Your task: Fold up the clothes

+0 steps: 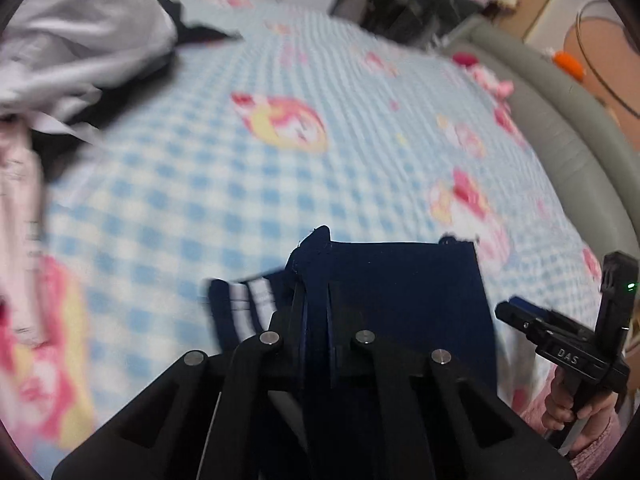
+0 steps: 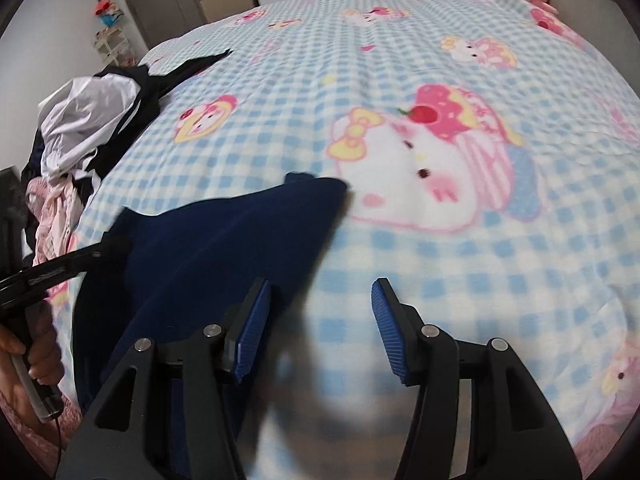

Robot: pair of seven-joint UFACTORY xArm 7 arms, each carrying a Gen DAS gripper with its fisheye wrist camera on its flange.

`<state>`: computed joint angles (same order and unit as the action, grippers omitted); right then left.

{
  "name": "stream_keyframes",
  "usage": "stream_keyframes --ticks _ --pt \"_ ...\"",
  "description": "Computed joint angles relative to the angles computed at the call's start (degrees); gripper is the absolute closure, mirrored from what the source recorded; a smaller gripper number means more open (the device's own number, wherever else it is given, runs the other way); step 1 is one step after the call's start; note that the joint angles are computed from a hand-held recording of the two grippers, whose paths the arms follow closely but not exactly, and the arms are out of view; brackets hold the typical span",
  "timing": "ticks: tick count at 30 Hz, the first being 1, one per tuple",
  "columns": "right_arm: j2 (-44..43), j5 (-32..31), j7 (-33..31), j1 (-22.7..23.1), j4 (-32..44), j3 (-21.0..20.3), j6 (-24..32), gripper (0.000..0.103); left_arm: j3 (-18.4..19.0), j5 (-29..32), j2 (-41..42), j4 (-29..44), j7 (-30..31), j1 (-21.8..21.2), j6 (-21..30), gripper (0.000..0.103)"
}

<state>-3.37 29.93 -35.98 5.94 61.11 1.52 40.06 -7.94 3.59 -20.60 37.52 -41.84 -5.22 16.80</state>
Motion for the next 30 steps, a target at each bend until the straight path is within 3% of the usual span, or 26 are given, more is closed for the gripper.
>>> stream_keyframes --ticks 3,5,7,10,11,13,15,16,19,21,23,24,26,27,28,30 --pt "0.8 -0.34 1.14 -0.67 1.37 -0.45 0.33 0.047 0.52 -0.62 -4.09 -3.21 -2.08 1.08 1.52 0.095" --pt "1.88 -1.65 2.51 -0.98 2.45 -0.32 0.31 0.046 4.76 -5.01 -2.28 -4.0 2.55 -2.4 2.28 0.094" --pt "3.63 -3.8 4.49 -0.84 3.96 0.34 0.4 0.046 5.1 -6.32 0.63 -3.94 4.32 -2.53 2.85 0.091" --pt "4.74 -3.53 4.19 -0.42 4.9 1.38 0.54 0.046 2.56 -3.46 1.57 -3.09 3.9 -0.7 3.7 0.088" --pt "4.48 -2.8 3.49 -0.19 4.61 1.76 0.32 0.046 2.49 -2.97 0.9 -2.36 4.4 -0.73 4.93 0.08" --pt "3.5 -1.14 2.21 0.3 3.51 2.23 0.01 0.046 -2.1 3.51 -2.09 -2.13 -1.18 4.19 6.15 0.061" --pt "3.58 -1.59 2.57 0.69 3.04 2.29 -0.23 0.046 -6.62 11.65 -5.95 -1.65 -7.46 8.85 7.97 0.057" --pt "3.68 -1.89 2.79 0.85 2.86 2.33 -0.34 0.046 -6.65 12.13 -5.19 -0.99 -7.0 7.58 6.09 0.058" --pt "4.37 -3.53 7.07 0.67 2.81 1.95 -2.49 0.046 -1.47 7.36 -1.86 1.18 2.4 -1.44 1.69 0.058" --pt "4.89 -4.82 10.22 0.42 2.87 1.76 -3.92 0.046 -4.05 10.12 4.59 5.72 4.17 -1.47 4.87 0.058" --pt "5.59 -7.12 13.36 -0.88 3.41 2.72 -4.66 0.046 -5.41 13.74 8.18 7.15 -0.29 0.35 9.42 0.058" --pt "6.09 -11.13 16.29 0.34 3.92 1.58 -4.99 0.046 -5.68 14.53 10.04 7.41 -1.52 1.06 10.52 0.06" --pt "7.3 -19.43 21.7 2.18 4.8 -0.09 -5.61 0.046 -1.56 9.65 9.3 3.99 -0.71 -1.41 6.38 0.063" --pt "7.88 -20.27 22.18 1.75 5.55 0.7 -4.81 0.046 -0.11 7.1 8.67 2.71 0.99 -2.32 4.44 0.064" --pt "8.48 -18.71 20.5 -0.16 6.24 2.79 -3.93 0.046 1.27 4.27 8.02 1.48 3.01 -3.22 2.62 0.064" --pt "8.6 -15.35 16.84 0.27 6.42 3.01 -3.39 0.043 1.06 4.0 8.19 1.34 3.6 -2.87 1.89 0.064"
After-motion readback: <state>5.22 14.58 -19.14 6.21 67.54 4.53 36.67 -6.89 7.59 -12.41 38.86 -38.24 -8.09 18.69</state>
